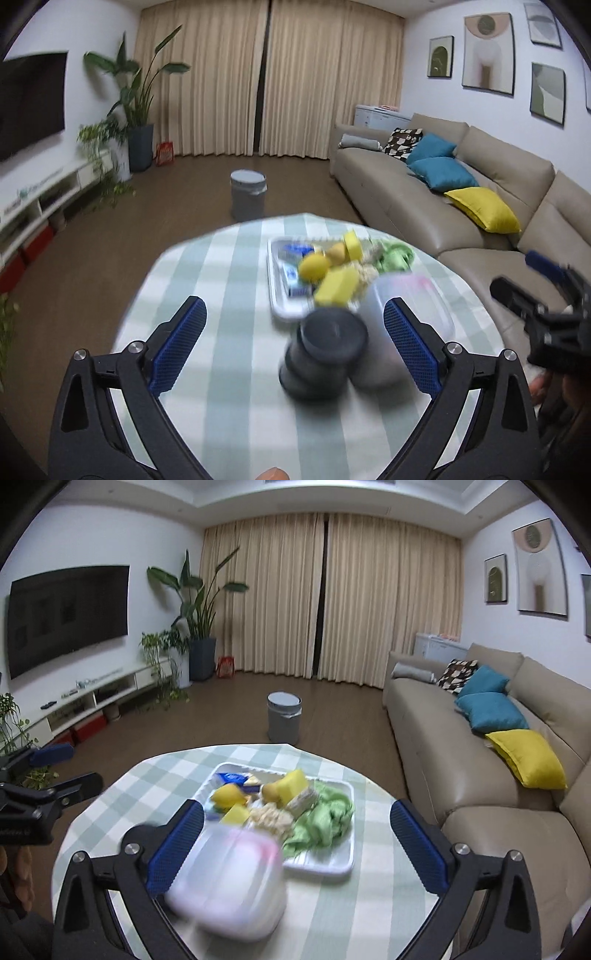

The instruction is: Organize soft objects

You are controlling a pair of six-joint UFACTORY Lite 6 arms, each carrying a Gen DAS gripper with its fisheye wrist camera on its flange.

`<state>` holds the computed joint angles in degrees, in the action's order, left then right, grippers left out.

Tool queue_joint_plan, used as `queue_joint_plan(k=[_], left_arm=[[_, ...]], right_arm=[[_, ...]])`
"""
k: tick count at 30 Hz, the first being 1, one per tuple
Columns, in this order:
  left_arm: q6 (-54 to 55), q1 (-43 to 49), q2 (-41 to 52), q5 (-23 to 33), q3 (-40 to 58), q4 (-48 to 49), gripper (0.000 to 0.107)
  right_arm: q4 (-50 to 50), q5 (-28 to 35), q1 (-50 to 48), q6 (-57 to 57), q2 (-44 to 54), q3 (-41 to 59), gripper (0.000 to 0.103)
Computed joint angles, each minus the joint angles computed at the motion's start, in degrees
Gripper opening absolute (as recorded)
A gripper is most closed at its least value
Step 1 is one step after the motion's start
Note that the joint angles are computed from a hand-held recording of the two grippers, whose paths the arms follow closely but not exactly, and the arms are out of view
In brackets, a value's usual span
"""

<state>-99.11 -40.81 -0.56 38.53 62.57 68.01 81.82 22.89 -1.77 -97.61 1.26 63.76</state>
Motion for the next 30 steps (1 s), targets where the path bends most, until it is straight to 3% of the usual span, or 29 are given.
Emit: queue_joint_plan(k=[5,11,14,17,25,30], left_arm=[[-11.4,-8.61,-4.66,7.56,-10.4,-1.46,0.103],[-18.88,-15.32,-5.02,11.42,-16.15,-2.68,0.103],[-19.07,-19.39,-1.54,16.39,-14.51,-5.03,0.103],[-21.61,-21.87,-0.87,16.73,-14.89,-4.08,0.103],[-20.46,-21.91,1.22,18.14,-12.59,-5.25,0.103],[-22.69,-21.19,-0.96,12.85,-14.86,-2.48,0.103]], right_arm=[[13.14,0.15,-2.38,-10.74,-19.87,-25.38,0.103],[23.21,-1.0,-4.87,-18.36,-33.37,-45.74,0.103],[24.95,-1.07,-5.31,-20.94,-36.26,-51.33,0.103],[33.42,-4.27,-1.77,-29.78,-42.06,-55.21,0.103],[40.64,-5.92,0.5,-37.72,-47.98,-59.49,0.103],[40.27,-5.24,-0.3,-38.18,-47.26,-59.28,0.103]])
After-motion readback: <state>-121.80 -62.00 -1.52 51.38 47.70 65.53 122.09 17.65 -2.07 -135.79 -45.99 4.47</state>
